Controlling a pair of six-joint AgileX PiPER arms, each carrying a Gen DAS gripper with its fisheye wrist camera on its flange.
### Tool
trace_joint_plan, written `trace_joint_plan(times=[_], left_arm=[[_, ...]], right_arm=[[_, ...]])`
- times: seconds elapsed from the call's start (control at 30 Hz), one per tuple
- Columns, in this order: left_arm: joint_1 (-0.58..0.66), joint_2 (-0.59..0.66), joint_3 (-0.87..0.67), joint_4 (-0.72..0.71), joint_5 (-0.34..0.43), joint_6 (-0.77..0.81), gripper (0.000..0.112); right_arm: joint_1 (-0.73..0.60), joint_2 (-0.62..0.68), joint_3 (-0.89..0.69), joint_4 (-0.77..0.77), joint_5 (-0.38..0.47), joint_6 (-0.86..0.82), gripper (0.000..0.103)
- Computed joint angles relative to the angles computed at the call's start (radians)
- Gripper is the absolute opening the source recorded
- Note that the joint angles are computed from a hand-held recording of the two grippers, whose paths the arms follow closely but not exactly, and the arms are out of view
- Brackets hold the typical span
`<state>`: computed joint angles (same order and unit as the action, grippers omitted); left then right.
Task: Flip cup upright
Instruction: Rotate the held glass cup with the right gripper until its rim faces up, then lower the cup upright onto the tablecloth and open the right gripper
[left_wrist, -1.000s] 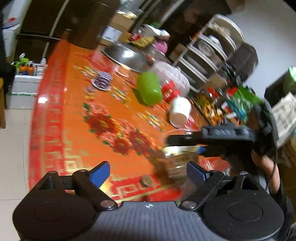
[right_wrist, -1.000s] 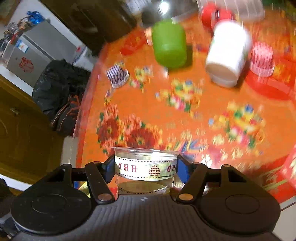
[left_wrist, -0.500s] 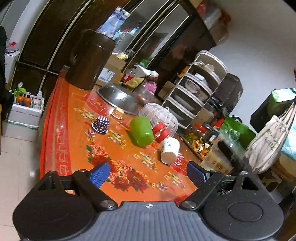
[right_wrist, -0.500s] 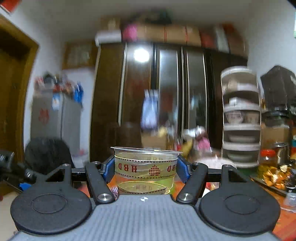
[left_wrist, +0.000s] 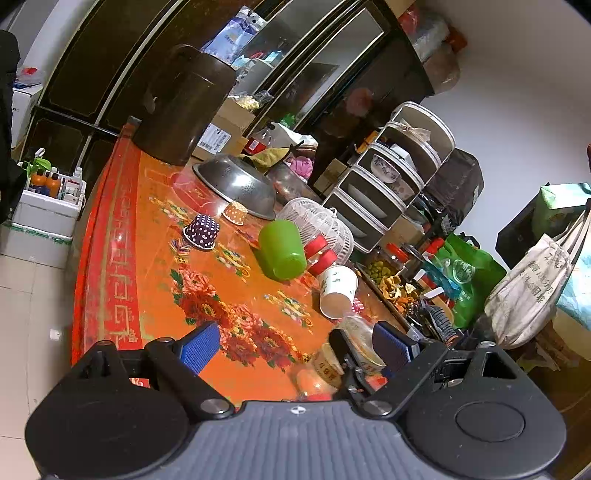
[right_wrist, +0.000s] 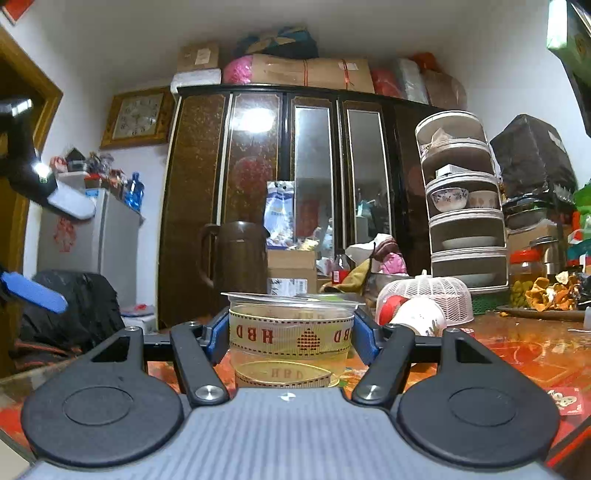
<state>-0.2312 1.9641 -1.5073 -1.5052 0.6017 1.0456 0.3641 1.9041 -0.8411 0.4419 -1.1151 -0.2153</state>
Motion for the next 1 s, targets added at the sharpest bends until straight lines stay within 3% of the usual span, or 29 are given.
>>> trace_joint_plan(times=[0.1, 0.33, 0.47, 0.63, 0.87, 0.97, 1.0], left_arm=[[0.006, -0.002, 0.016, -0.020, 0.013, 0.021, 0.092], [0.008, 0.004, 0.025, -0.031, 0.019, 0.033, 0.092], [0.005, 0.013, 0.016, -0.017, 0.013, 0.013, 0.092], [0.001, 0.017, 0.010, -0.005, 0.017, 0.006, 0.092], [-0.006, 0.037, -0.018, 0.052, 0.012, -0.049, 0.092], [-0.020, 0.025, 0.005, 0.028, -0.046, 0.000, 0.094], [-0.035, 0.011, 0.025, -0.004, -0.096, 0.059, 0.101]], right_arm=[[0.010, 0.015, -0.022, 0.021, 0.028, -0.027, 0.066], [0.034, 0.074, -0.045, 0.046, -0.037, -0.055, 0.067], [0.032, 0.066, -0.041, 0.051, -0.032, -0.029, 0.076], [0.024, 0.043, -0.039, 0.028, 0.018, -0.048, 0.086], [-0.001, -0.007, -0.039, -0.013, 0.156, 0.008, 0.102], [0.003, -0.041, -0.022, 0.000, 0.206, 0.004, 0.102], [0.007, -0.062, -0.003, 0.008, 0.208, 0.006, 0.102]])
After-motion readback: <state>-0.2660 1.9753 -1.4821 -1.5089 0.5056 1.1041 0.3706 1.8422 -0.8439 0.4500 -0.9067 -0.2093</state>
